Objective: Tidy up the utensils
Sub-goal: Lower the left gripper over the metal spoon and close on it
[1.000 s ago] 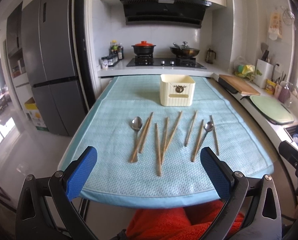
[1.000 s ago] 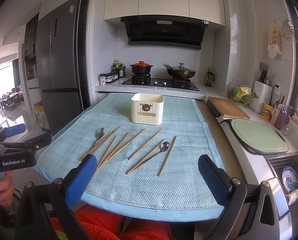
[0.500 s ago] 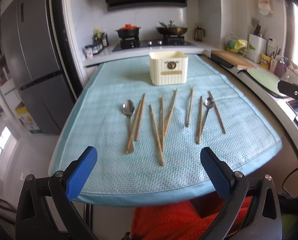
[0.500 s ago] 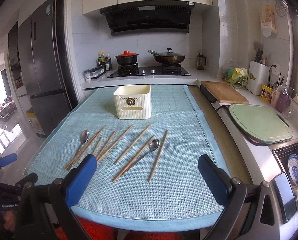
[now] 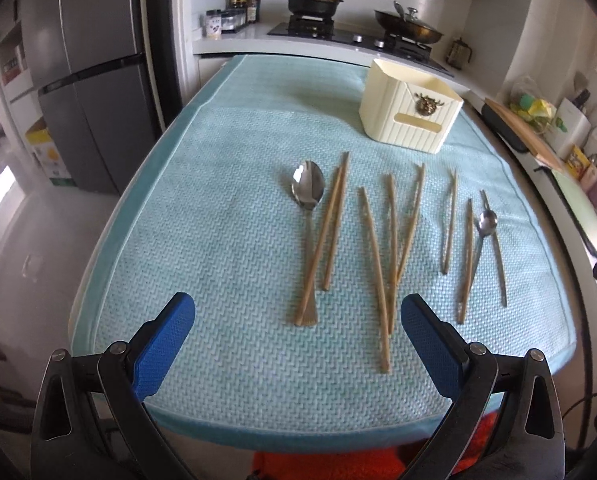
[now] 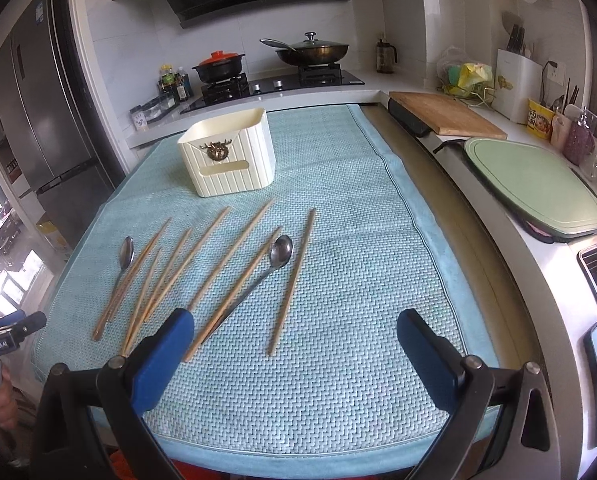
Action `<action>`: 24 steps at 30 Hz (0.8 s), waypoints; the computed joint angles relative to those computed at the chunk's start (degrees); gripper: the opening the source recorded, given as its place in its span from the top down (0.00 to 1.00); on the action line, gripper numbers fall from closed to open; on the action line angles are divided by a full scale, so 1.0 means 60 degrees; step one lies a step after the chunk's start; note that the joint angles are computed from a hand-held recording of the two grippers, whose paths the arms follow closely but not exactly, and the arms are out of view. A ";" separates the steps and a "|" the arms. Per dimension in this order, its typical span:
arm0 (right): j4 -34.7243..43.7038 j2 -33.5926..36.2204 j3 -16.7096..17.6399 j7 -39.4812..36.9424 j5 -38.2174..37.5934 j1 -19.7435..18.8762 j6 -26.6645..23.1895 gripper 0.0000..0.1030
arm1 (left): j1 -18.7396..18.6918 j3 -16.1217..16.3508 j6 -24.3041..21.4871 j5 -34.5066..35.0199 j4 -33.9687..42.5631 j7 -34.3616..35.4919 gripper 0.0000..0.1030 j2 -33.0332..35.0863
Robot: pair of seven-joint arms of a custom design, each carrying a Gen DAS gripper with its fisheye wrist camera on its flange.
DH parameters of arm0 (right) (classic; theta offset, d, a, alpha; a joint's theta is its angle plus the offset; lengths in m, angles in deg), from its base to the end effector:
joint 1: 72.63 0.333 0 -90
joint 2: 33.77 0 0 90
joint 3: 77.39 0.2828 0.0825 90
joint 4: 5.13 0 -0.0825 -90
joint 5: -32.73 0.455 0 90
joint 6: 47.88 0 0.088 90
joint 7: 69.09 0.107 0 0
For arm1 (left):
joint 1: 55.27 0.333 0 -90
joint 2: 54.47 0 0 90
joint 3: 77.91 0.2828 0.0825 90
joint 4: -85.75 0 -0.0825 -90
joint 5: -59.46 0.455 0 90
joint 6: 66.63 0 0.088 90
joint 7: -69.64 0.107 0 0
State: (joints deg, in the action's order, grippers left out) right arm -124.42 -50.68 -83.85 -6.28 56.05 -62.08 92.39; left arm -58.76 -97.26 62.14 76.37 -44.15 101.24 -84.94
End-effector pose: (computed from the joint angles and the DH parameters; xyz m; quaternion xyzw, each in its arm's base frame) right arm 0.5933 0.0375 0.5791 -0.7522 0.5473 -0.1589 0.3308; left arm 0.4820 -0.2112 0.5615 -0.8141 0.4872 -0.2103 0.2357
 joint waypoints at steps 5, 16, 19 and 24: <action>0.1497 0.1526 0.0039 0.0248 0.0375 -0.0168 -0.0719 0.00 | 0.0173 0.0650 0.0277 -0.0443 0.0664 0.0844 0.00 0.0945; 0.2803 0.2866 0.0698 0.0864 0.0919 -0.0897 -0.1553 0.01 | 0.0260 0.1457 0.0245 -0.1335 0.2913 0.2689 0.01 0.3909; 0.2877 0.3039 0.0759 0.1125 0.0805 -0.0979 -0.1663 0.01 | 0.0161 0.1531 0.0097 -0.0739 0.3733 0.2543 0.01 0.4770; 0.3008 0.3266 0.0826 0.1505 0.0790 -0.1114 -0.1882 0.01 | -0.0148 0.1819 -0.0485 0.0117 0.5069 0.2209 0.01 0.6036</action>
